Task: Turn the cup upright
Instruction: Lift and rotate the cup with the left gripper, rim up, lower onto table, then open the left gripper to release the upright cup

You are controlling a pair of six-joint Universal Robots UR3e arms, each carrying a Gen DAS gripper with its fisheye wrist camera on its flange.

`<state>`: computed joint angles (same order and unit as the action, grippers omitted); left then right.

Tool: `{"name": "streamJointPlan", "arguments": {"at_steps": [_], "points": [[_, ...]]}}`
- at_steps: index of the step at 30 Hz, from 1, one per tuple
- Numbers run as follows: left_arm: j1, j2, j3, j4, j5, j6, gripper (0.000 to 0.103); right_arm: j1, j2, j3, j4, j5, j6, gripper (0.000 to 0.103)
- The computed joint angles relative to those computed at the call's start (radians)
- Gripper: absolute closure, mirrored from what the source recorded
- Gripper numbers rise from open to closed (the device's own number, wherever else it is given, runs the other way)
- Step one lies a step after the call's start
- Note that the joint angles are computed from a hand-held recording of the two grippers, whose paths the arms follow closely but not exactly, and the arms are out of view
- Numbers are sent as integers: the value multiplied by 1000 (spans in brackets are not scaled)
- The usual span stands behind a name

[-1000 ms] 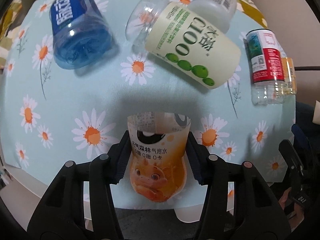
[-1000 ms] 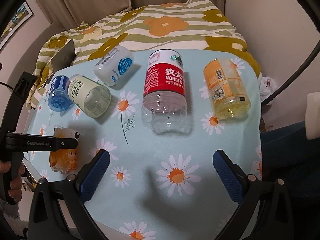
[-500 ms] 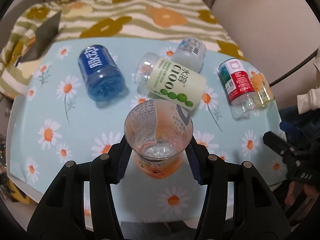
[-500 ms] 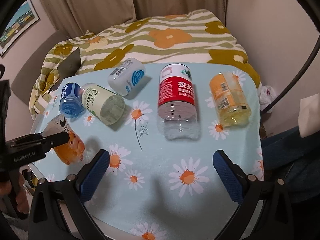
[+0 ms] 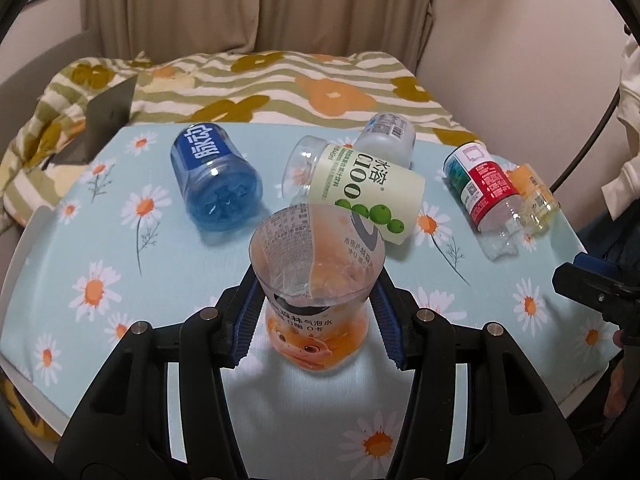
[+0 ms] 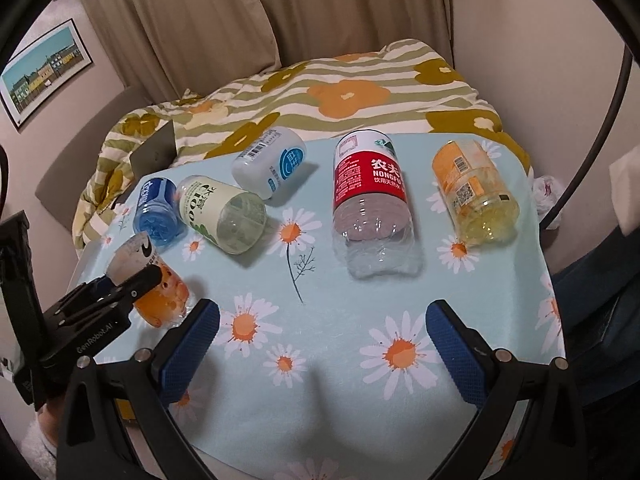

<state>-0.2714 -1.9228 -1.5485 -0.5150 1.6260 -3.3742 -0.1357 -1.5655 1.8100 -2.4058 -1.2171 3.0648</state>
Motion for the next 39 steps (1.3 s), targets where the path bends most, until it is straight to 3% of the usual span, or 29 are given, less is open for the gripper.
{"name": "streamJointPlan", "arguments": {"at_steps": [16,18,19,20,21,29,34,39], "points": [[-6,43,-12,-85,-7,12,45,9,-84,68,-41,-29,-11,0],[-7,38,-5,-86,-8,20,34,7,-91,72,-41,-34,-12,0],[-12,33,4,-94,2,22,25,6,-95,74,-41,-32,-10,0],[-17,29,11,-97,15,21,5,3,-99,77,-41,-29,-9,0],[-20,30,6,-83,27,19,0,0,-104,80,-42,-26,-8,0],[-20,59,45,-158,41,41,0,4,-145,82,-37,-35,1,0],[-18,124,121,-320,76,61,0,36,-183,21,17,-60,15,0],[13,206,190,-499,63,61,0,105,-197,-120,162,-145,55,0]]}}
